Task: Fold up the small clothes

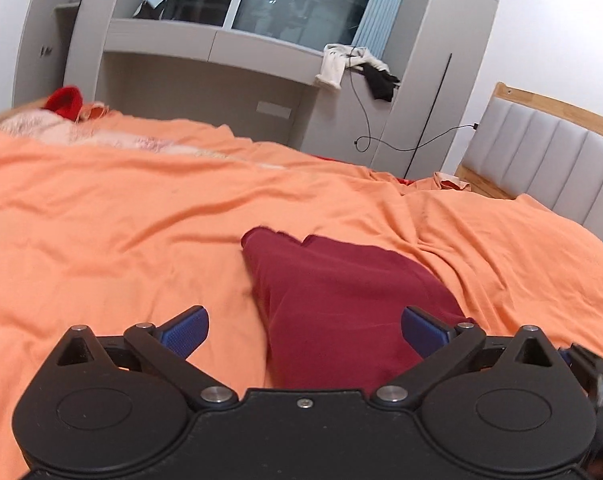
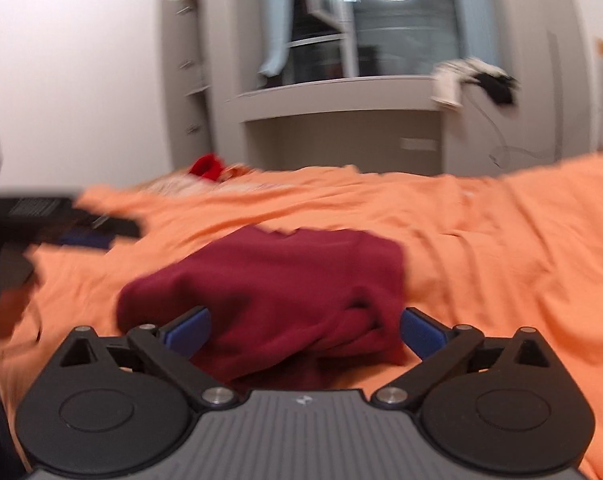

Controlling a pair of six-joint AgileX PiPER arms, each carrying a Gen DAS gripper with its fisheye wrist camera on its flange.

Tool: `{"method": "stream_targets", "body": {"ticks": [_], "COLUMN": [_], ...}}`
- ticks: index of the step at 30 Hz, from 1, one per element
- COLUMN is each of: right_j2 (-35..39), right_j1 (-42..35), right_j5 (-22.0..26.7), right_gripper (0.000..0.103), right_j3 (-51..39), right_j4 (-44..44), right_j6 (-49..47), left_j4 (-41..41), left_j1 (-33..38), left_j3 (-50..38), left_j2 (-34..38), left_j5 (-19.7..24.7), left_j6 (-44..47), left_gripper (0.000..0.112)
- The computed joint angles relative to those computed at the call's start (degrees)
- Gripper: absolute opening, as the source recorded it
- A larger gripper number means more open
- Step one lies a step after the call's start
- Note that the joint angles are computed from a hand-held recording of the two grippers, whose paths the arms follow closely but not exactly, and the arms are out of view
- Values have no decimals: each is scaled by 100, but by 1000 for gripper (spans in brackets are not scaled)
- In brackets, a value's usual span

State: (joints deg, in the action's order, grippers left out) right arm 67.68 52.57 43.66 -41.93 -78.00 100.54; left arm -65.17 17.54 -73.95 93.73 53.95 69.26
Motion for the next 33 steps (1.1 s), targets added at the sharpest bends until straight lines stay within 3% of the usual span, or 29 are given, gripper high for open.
{"method": "stream_targets", "body": {"ticks": [4,6,9,11,15,20,27,31,33], "right_j2": [1117,1856,2125,1790,1228,1986,1466,841,715], "right_j1": [517,784,895,854,497,405,458,-64,-100], "right_j5": [559,1450,2103,1940,833,1332,2266,1693,1826], "right_gripper": [103,103,103,103,103,103,103,103,103], "right_j3": [-766,-1356,-1524,-1287,-850,-1303,-902,-465,-419], "right_j4": [316,469,330,262,217,595,448,806,1037], "right_j6": [-934,-1448,-1276,-707,88,-913,19,-85,-471], "left_j4": [-19,-12,74,103,69,145,299,380,336], "left_j1": [-37,-54,-116,-149,-144,-156,-98,-104,-65], "left_j3": [49,133,218,268,260,245,99,112,114], "left_j2": [37,41,34,31,75,126,284,310,321], "left_j5": [32,22,-102,-198,-203,-240,-68,-92,-48], "left_j6": [208,339,467,502,474,515,345,362,414], "left_gripper": [102,102,102,102,102,102,102,103,103]}}
